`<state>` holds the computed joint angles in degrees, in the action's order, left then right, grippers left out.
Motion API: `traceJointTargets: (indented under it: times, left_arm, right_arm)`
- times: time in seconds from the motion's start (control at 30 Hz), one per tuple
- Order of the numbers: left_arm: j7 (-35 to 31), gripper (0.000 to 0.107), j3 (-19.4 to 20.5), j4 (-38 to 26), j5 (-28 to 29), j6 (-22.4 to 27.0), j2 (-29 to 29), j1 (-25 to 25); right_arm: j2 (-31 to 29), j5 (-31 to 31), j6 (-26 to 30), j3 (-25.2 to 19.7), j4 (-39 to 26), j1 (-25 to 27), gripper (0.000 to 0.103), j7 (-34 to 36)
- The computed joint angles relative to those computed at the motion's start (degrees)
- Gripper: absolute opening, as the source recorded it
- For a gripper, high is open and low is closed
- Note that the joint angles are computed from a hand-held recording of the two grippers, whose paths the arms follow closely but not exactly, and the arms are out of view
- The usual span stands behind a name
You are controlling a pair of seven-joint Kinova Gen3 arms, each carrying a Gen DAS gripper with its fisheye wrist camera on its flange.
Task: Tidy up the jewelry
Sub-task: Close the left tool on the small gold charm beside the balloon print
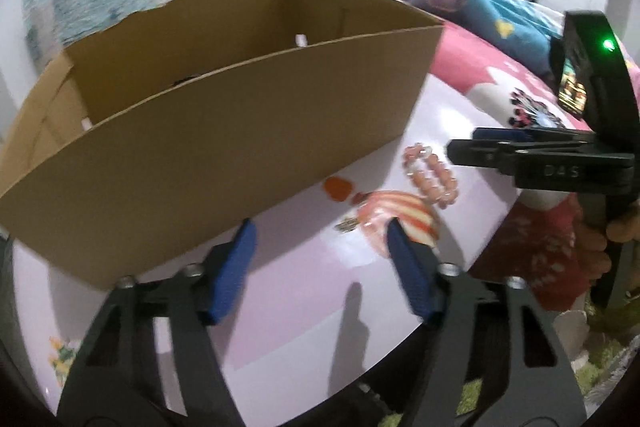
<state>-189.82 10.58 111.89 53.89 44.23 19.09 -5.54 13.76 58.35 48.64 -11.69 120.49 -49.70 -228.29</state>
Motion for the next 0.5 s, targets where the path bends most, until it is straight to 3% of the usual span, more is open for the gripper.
traceJointTargets:
  times: [0.17,0.4,0.5]
  left_arm:
    - [-0.52,0.035,1.2,-0.47,-1.37,-2.46,1.27,2.64]
    - [1.05,0.025,2.6,0.12,-5.04,-7.59,2.46,4.79]
    - [-0.94,0.021,4.55,1.17,-4.03,-9.34,2.37,3.55]
  right_arm:
    - [-0.04,1.13,-1.54,0.32,0.77,0.62,0.056,-0.87]
    - [0.03,2.75,-2.94,0.56,1.58,1.21,0.056,-1.84]
    - [-0.06,3.45,-3.01,0.49,1.94,1.17,0.056,-2.41]
